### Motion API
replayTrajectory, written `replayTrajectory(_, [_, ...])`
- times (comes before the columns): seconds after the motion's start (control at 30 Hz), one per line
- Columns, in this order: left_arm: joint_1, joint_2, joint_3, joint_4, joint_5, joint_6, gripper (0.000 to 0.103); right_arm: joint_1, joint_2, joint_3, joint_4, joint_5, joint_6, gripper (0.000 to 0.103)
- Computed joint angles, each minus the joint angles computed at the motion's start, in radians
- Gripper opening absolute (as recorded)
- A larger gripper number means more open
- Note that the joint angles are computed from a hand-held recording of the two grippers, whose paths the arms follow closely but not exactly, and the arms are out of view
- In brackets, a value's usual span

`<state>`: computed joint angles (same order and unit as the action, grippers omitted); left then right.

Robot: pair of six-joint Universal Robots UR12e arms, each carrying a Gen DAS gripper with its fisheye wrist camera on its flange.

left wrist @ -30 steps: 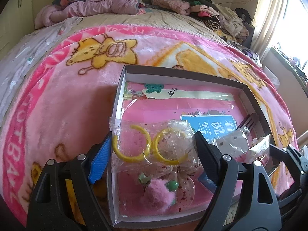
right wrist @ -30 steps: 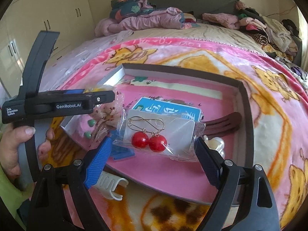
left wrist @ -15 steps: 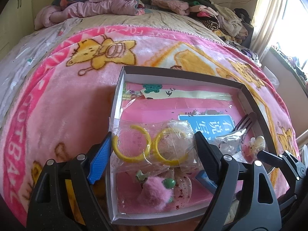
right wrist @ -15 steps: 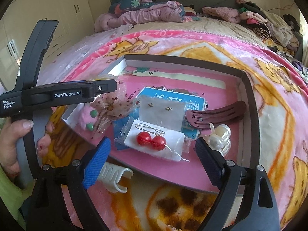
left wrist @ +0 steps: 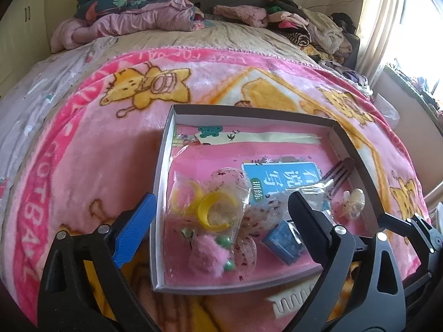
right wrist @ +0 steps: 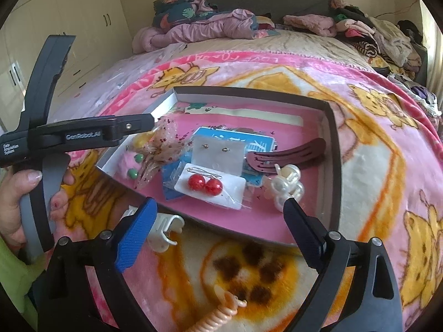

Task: Organize jewelry
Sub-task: 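Withdraw both open tools from the box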

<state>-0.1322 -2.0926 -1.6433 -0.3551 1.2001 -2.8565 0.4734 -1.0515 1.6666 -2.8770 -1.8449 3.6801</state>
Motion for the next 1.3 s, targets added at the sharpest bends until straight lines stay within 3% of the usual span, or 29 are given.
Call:
replayTrajectory(0.67, [0.026, 0.111, -0.129, 0.108, -0.024, -0.027, 0.092, 0.037, -0.061, 0.056, -0.046, -0.078, 0.002, 0.090])
replayTrajectory(1.3, [0.051, 0.177, -0.238, 0.158, -0.029, -0.020, 0.092, 0.071, -0.094, 0.099, -0.058, -0.111, -0.008, 0.090])
